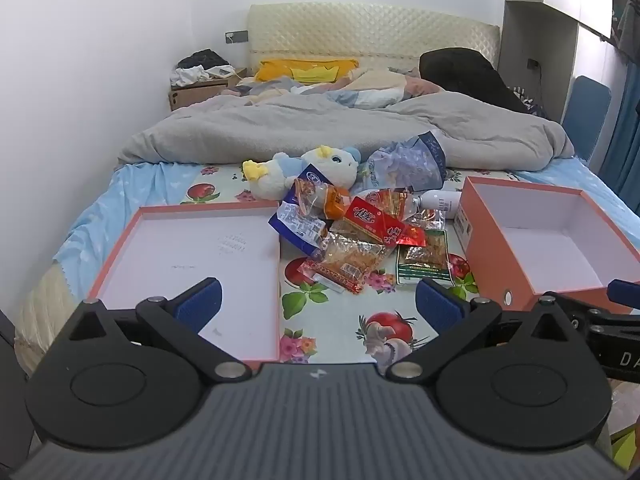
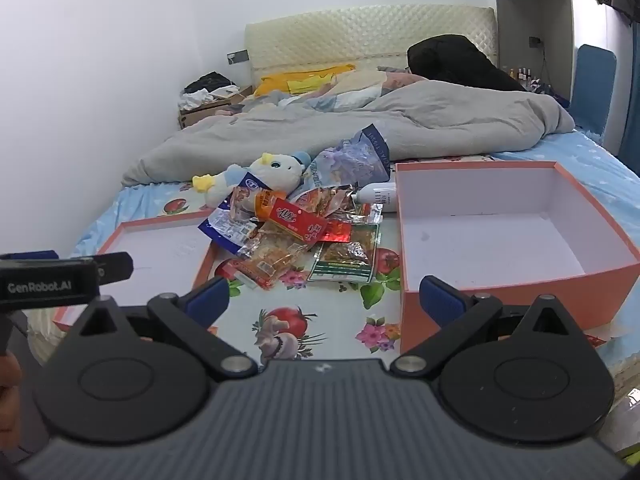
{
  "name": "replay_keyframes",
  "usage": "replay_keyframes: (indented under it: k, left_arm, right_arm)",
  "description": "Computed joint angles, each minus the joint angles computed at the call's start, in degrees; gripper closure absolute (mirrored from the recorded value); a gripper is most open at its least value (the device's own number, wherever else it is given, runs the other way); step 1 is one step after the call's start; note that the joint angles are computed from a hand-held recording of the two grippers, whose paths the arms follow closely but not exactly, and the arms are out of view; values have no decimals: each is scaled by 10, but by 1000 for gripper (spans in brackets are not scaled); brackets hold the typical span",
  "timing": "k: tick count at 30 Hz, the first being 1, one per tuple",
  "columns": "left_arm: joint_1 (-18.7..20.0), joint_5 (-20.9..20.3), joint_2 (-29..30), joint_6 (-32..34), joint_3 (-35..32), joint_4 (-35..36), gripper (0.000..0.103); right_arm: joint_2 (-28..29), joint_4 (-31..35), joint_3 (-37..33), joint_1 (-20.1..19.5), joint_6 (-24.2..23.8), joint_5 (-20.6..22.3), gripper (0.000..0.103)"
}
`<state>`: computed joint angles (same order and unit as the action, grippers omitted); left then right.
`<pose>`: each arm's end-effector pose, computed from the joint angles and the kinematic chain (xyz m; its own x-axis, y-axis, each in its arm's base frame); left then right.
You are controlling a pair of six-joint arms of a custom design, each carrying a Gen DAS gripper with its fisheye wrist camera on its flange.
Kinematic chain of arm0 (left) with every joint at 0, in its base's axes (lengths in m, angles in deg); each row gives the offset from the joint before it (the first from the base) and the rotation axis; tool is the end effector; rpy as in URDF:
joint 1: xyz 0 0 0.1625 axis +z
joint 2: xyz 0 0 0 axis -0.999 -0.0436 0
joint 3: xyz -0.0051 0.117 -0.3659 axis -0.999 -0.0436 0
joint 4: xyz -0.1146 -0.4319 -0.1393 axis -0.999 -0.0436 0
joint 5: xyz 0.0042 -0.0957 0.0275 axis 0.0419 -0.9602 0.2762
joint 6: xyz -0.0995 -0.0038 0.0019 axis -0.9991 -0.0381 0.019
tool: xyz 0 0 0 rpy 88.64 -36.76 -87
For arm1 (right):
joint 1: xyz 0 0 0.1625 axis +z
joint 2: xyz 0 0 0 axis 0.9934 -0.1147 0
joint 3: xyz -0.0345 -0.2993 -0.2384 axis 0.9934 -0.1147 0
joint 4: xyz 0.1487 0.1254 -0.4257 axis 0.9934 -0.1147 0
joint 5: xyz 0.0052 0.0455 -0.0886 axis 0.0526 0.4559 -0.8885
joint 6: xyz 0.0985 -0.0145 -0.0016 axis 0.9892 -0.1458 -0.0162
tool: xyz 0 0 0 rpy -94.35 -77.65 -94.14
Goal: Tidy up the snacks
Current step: 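Move both tools toward the snack pile on the bed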
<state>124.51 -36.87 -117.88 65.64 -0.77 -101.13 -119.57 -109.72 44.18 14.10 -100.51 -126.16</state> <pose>-0.4405 -0.5973 0.1137 -0.6690 0.2652 -0.6943 0.6900 0.5689 -0.4475 0.1486 -0.5341 0.3589 -0.7808 0.2059 0.5899 -0.4270 0.5135 -0.7443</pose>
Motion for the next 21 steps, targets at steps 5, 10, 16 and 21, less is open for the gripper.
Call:
replay_keyframes:
  k: [5, 10, 16, 21]
  left_arm:
    - [0, -1, 0, 1, 0, -3, 0]
    - [0, -1, 2, 4, 0, -8, 0]
    - [1, -1, 3, 8, -3, -7, 0]
    - [2, -5, 2, 9, -5, -2, 0]
  right_arm:
    - [5, 2, -3, 5, 5, -3, 0]
    - [-2, -2, 2, 1, 1, 1, 0]
    - [-5, -3, 4, 0, 0, 1, 0]
    - [-6, -3, 4, 0, 1, 2, 0]
